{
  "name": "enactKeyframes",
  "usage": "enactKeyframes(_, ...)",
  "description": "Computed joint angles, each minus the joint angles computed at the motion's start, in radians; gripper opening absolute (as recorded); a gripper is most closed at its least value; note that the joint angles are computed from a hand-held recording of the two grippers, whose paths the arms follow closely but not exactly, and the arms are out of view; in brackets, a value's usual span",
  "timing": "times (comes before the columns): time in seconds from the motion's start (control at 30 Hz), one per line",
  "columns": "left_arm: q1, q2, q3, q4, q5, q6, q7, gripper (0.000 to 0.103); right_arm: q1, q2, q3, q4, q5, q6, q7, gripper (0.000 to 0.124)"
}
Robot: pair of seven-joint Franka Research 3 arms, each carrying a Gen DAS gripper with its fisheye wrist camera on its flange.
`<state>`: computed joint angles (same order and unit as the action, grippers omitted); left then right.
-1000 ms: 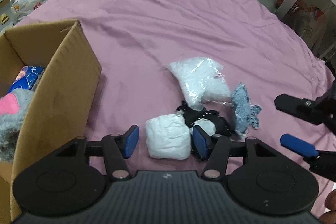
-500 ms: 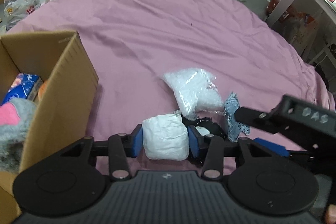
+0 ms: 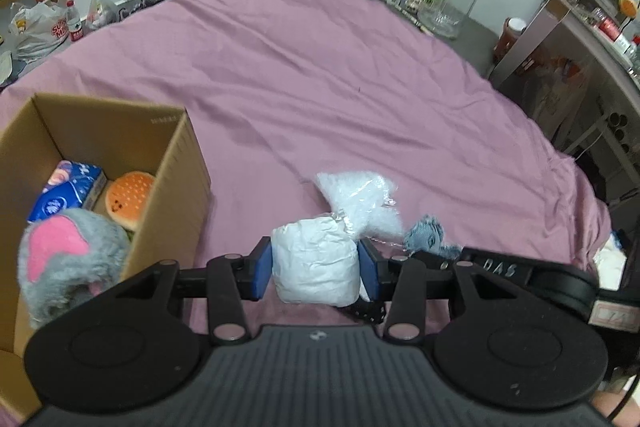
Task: Organize soft objects
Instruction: 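Close the left gripper on the white cloth bundle while the right grasps the denim plush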
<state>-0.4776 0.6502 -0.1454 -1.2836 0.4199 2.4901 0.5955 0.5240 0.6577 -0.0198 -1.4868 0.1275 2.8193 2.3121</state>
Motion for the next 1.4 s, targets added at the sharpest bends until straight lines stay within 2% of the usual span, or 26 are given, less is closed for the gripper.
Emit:
enactKeyframes(0.07,0.003,-0.029,0.003,-0.036,0.007,0.027,-0.009,0.044,0.009,-0.017,-0.008,-0.02,-0.002,0.013,0.013,0.0)
enactKeyframes(0.2,0.01,-0.081,0.008,-0.106,0.026,0.072,-0.036,0.044,0.043,-0.05,-0.042,-0.061,-0.033,0.046,0.049,0.0)
enactKeyframes(0.3,0.016,-0.116,0.006,-0.151,0.041,0.093,-0.05,0.044,0.058,-0.057,-0.057,-0.061,-0.055,0.036,0.075,0.0)
enactKeyframes(0.4,0.025,-0.147,0.004,-0.193,0.055,0.114,-0.06,0.044,0.052,-0.044,-0.05,-0.03,-0.062,0.008,0.089,0.01)
enactKeyframes(0.47,0.041,-0.177,-0.002,-0.238,0.053,0.137,-0.062,0.044,0.049,-0.034,-0.044,-0.015,-0.065,0.003,0.093,0.038)
enactKeyframes(0.53,0.049,-0.191,-0.005,-0.26,0.053,0.153,-0.07,0.044,0.062,-0.027,-0.059,-0.004,-0.086,-0.01,0.108,0.045)
enactKeyframes(0.67,0.059,-0.213,-0.004,-0.289,0.065,0.175,-0.087,0.044,0.054,-0.012,-0.051,0.022,-0.094,-0.058,0.126,0.045)
enactKeyframes(0.83,0.064,-0.227,0.004,-0.303,0.089,0.184,-0.106,0.044,0.054,0.006,-0.05,0.051,-0.118,-0.072,0.143,0.046)
enactKeyframes(1.17,0.088,-0.191,-0.008,-0.285,0.055,0.171,-0.089,0.044,0.053,0.085,-0.053,0.172,-0.146,-0.14,0.135,0.054)
enactKeyframes(1.3,0.095,-0.176,-0.012,-0.274,0.035,0.172,-0.075,0.044,0.059,0.125,-0.058,0.237,-0.168,-0.185,0.126,0.054)
enactKeyframes(1.4,0.093,-0.165,-0.01,-0.265,0.028,0.172,-0.068,0.044,0.064,0.138,-0.066,0.253,-0.188,-0.188,0.12,0.053)
